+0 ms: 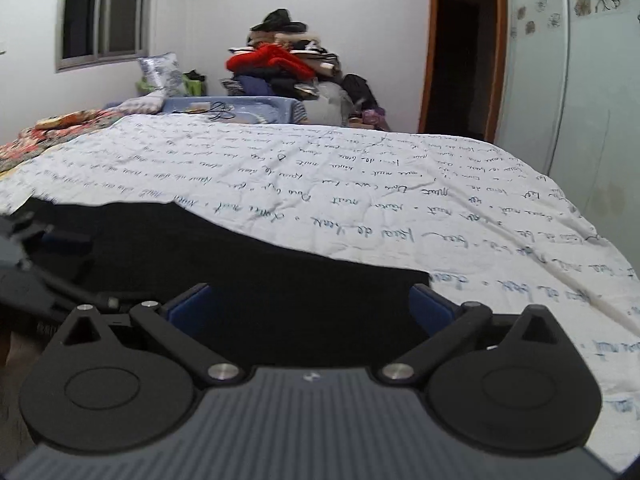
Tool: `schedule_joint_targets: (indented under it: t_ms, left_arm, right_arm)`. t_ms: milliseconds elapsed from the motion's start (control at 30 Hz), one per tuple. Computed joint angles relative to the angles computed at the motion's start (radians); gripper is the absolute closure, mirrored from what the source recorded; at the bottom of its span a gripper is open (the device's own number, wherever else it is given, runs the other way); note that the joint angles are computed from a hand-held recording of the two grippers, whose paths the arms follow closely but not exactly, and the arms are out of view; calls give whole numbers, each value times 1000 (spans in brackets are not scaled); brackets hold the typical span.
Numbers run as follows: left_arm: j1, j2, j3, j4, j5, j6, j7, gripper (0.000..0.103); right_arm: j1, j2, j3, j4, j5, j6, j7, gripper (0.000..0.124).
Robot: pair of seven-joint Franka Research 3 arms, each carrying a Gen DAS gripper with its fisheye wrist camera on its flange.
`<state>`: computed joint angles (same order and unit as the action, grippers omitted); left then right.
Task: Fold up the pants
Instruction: 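Press the folded trousers flat with both open grippers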
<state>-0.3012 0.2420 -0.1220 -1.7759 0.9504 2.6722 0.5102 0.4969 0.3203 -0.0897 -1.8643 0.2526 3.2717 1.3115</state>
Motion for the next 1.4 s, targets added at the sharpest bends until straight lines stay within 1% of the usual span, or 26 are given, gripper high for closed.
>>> schedule_joint_targets:
  t_ms: [33, 67, 100, 133, 167, 200, 233, 267, 300, 333, 433, 467, 500, 567, 667, 733, 767, 800, 900, 933, 1033, 1100, 1167, 1267, 1333, 1400]
  left_arm:
    - [10, -3, -1, -11, -16, 22, 1, 0]
    - [15, -4, -2, -15, -30, 32, 7, 0]
    - [13, -6, 0, -18, -26, 23, 15, 0]
    - [10, -10, 6, -26, -4, 36, -5, 0]
    - [9, -12, 8, -29, 4, 36, -13, 0]
    - [9, -15, 7, -33, 8, 36, -19, 0]
    - [10, -19, 8, -37, 11, 40, -27, 0]
    - [9, -25, 11, -41, 24, 40, -50, 0]
    - [5, -27, 14, -37, 42, 27, -78, 0]
    - [1, -34, 18, -37, 68, 9, -107, 0]
    - [-8, -54, 24, -33, 173, -81, -198, 0]
    - [-8, -56, 22, -26, 202, -122, -219, 0]
    - [-5, -55, 19, -18, 219, -164, -229, 0]
    - [10, -48, 9, -2, 191, -234, -201, 0]
    - [43, -28, 0, 20, 77, -286, -127, 0]
    - [53, -32, 3, 8, 50, -289, -144, 0]
    - [59, -39, 4, -4, 43, -279, -155, 0]
    - [64, -51, 4, -19, 39, -266, -162, 0]
    - [71, -56, -2, -20, 25, -270, -137, 0]
    - [72, -58, -2, -22, 26, -270, -136, 0]
    - [76, -60, -4, -30, 24, -264, -136, 0]
    - [81, -57, -5, -26, 16, -257, -125, 0]
    - [86, -61, -5, -30, 3, -252, -106, 0]
    - [93, -73, -6, -38, -17, -252, -83, 0]
    - [96, -81, -6, -41, -20, -260, -71, 0]
    - [99, -89, -5, -45, -15, -271, -70, 0]
  right_arm:
    - [34, 21, -31, 29, 8, -22, 19, 21]
    - [91, 46, -89, 62, 33, -52, 32, 21]
    - [162, 72, -176, 92, -9, -99, 115, 21]
    - [221, 101, -263, 133, -122, -181, 257, 21]
    - [284, 137, -350, 185, -166, -281, 351, 21]
    - [326, 165, -402, 208, -162, -324, 376, 21]
    - [364, 169, -441, 196, -120, -312, 343, 21]
    - [374, 153, -445, 151, -132, -245, 343, 21]
    - [355, 136, -418, 116, -145, -190, 338, 21]
    - [339, 128, -399, 106, -157, -186, 334, 21]
    - [335, 116, -399, 130, -210, -239, 357, 21]
    - [336, 116, -402, 132, -228, -215, 367, 21]
    - [354, 120, -422, 133, -250, -183, 397, 21]
    - [353, 141, -426, 168, -277, -168, 428, 21]
    - [302, 184, -370, 253, -304, -242, 428, 21]
    - [262, 215, -323, 312, -319, -342, 411, 21]
    - [257, 213, -317, 302, -326, -332, 434, 21]
    - [257, 198, -316, 268, -336, -295, 457, 21]
    - [194, 164, -240, 245, -356, -305, 420, 21]
    - [177, 158, -220, 248, -363, -324, 413, 21]
    - [148, 169, -186, 307, -397, -391, 427, 21]
    - [133, 169, -160, 315, -431, -371, 426, 21]
    - [108, 175, -117, 333, -449, -360, 409, 21]
    - [75, 213, -52, 408, -445, -386, 368, 21]
    - [75, 241, -35, 455, -448, -394, 355, 21]
    - [89, 270, -42, 500, -456, -409, 355, 21]
